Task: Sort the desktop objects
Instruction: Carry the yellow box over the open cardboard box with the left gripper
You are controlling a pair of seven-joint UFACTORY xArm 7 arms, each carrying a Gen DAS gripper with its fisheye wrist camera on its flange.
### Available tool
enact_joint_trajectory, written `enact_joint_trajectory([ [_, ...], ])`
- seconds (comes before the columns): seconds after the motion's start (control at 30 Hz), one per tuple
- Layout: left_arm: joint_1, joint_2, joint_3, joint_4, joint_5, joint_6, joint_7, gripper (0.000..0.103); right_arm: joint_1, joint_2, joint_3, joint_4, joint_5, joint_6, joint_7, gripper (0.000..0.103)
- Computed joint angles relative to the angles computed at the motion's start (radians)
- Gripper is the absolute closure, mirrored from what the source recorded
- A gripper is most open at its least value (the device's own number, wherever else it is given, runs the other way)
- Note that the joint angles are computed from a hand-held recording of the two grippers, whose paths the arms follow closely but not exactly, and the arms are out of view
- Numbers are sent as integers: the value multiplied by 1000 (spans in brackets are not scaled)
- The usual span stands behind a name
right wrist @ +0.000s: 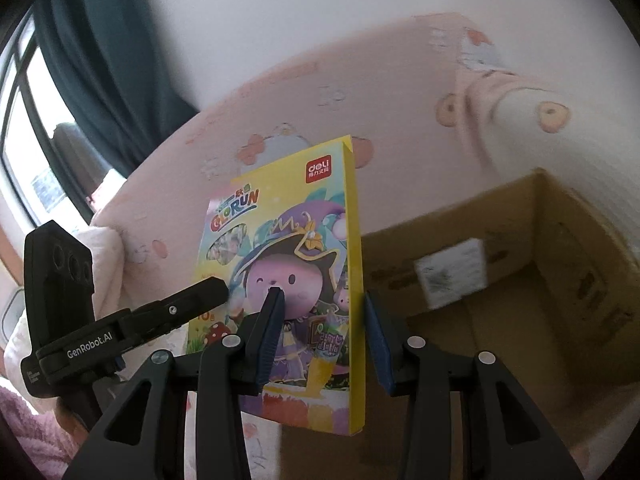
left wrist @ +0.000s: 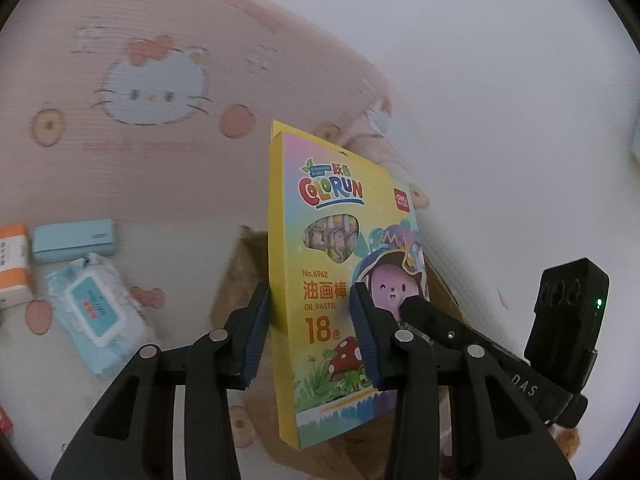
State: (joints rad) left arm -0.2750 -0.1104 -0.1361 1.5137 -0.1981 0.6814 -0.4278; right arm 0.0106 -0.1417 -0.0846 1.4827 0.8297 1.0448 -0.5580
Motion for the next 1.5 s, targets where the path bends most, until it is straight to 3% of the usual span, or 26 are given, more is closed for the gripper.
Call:
enact_joint_trajectory([
  [0.23, -37, 140, -26, 161, -36, 104, 18, 59, -82, 82, -38, 122, -48, 142, 49, 65],
  [0.43, -47, 221, -32, 260, -87, 263, -28, 59, -146, 149, -21, 212, -127, 255, 50, 65],
  [0.53, -54, 230, -36, 269, -92, 333, -52, 59, -175, 171, -14, 229, -150, 327, 44, 65],
  [0.67, -61, 207, -33, 226, -83, 332, -92, 58, -197, 186, -1, 236, -169, 372, 31, 65],
  [0.87, -71, 223, -30, 265, -11, 382, -149, 58, -201, 231, 25, 294, -198, 415, 17, 65],
  [1.07, -149, 293, -34, 387, 216, 504, -197, 59, -163, 255, 55, 313, -335, 409, 44, 69],
  [1.1, -152, 302, -31, 402, 219, 517, -202, 63, -158, 264, 58, 320, -348, 413, 52, 69],
  [1.13, -149, 326, -32, 436, 200, 538, -194, 70, -157, 274, 61, 328, -350, 419, 56, 86],
  [1.17, -144, 352, -35, 473, 169, 572, -178, 71, -190, 296, 85, 354, -311, 460, 46, 92],
  [1.23, -171, 398, -30, 559, 205, 666, -173, 72, -231, 359, 118, 438, -224, 583, 81, 92],
  [1.3, -210, 426, -15, 620, 278, 726, -167, 72, -162, 336, 92, 426, -304, 539, 49, 92],
  [1.37, -210, 418, -7, 614, 276, 726, -161, 71, -133, 303, 98, 389, -370, 467, 9, 92],
  [1.5, -178, 401, -10, 584, 205, 692, -150, 70, -133, 345, 92, 457, -390, 518, 50, 92],
])
